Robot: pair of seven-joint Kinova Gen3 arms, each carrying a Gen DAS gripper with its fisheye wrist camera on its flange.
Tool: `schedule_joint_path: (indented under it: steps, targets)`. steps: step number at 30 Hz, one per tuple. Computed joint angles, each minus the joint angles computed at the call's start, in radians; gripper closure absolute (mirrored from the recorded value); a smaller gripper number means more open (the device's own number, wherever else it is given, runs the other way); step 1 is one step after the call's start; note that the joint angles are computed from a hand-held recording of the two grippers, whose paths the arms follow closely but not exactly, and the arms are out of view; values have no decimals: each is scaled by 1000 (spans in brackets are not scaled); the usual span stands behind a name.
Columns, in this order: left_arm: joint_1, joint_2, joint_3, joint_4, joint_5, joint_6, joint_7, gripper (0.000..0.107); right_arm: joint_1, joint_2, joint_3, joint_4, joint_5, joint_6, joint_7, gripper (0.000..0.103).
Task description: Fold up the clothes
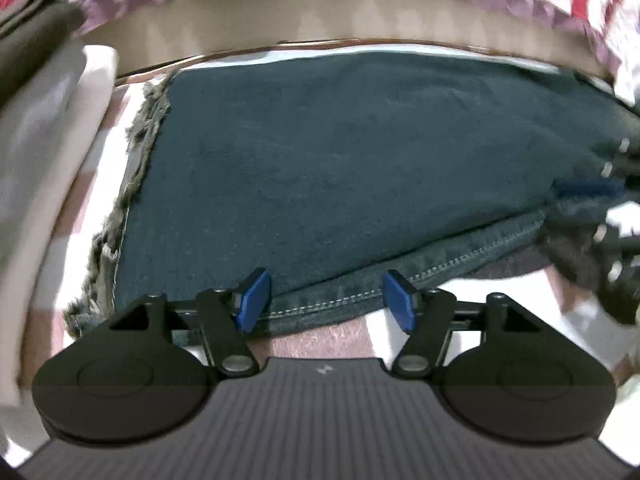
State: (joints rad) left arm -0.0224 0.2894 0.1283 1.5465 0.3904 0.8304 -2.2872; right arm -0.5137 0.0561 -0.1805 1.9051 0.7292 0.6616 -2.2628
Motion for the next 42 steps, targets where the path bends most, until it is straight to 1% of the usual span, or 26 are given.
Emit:
schedule_joint_path:
  steps: [2,3,5,6,8,9,10,11,12,15,17,18,20,21,25,27,29,30,31,32,34,35,37,38,40,42]
  targets:
    - [-1,6,-6,-11,4,8,24,45,10,31,3,-28,-22,-34,63,78]
    - [-1,13,-17,-22,22,22,33,45,40,48,-22,-45,-33,-52,94,72]
    - [-11,37,-56,-58,98,83,42,45,46,93,-36,-82,-7,-50,139,59]
    - [-28,52,-65,-82,135,124,59,45,54,120,-56,-102,27,-40,150,54]
    - [-108,87,-37,-122,210,205,125,45,126,165,-137,-145,45,-26,218,51]
    - [-155,110,-18,-141,251,246,165,45,173,182,-181,-169,30,-26,259,55]
    - [-201,129,4,-148,292,280,205,45,219,199,-227,-201,-1,-10,283,68]
    - [-247,147,28,-146,332,306,241,45,265,214,-269,-234,-42,6,291,86]
    - [-294,165,54,-141,373,330,277,45,312,222,-305,-258,-82,9,283,94]
    - [-385,222,91,-121,495,412,376,44,451,210,-393,-270,-204,-33,205,93]
    - [-391,243,81,-102,565,449,397,43,543,196,-440,-238,-286,-99,153,93]
    - [-379,243,65,-86,597,445,394,43,590,188,-464,-220,-326,-131,152,93]
    - [-333,221,17,-41,657,388,371,39,640,170,-480,-184,-403,-189,178,93]
    - [-316,212,7,-31,664,349,366,37,638,162,-462,-169,-437,-215,193,93]
    - [-278,196,-3,-24,642,226,381,37,695,147,-490,-123,-528,-290,247,93]
    - [-284,167,7,2,631,168,373,37,711,150,-511,-114,-511,-302,252,93]
    - [-251,123,-5,24,589,87,319,40,687,147,-507,-108,-437,-283,256,93]
    - [-229,103,-9,30,556,46,288,52,702,153,-530,-107,-404,-274,244,93]
    - [-203,83,-16,36,523,6,259,88,735,166,-568,-107,-386,-270,218,93]
    - [-175,64,-26,43,491,-35,228,102,761,175,-600,-105,-367,-269,190,93]
    - [-173,26,-11,62,459,-116,165,104,766,165,-611,-79,-316,-286,108,86]
    - [-180,7,0,75,456,-157,125,104,751,139,-588,-46,-305,-315,68,83]
    - [-205,-26,41,87,411,-236,88,104,683,79,-507,9,-271,-334,-14,60]
    - [-194,-28,34,80,384,-257,94,104,646,37,-460,44,-230,-319,-43,58]
    - [-135,-10,-35,62,328,-251,156,104,591,-48,-368,101,-198,-247,-122,56]
    - [-114,11,-67,38,290,-216,223,104,594,-141,-296,153,-230,-165,-204,56]
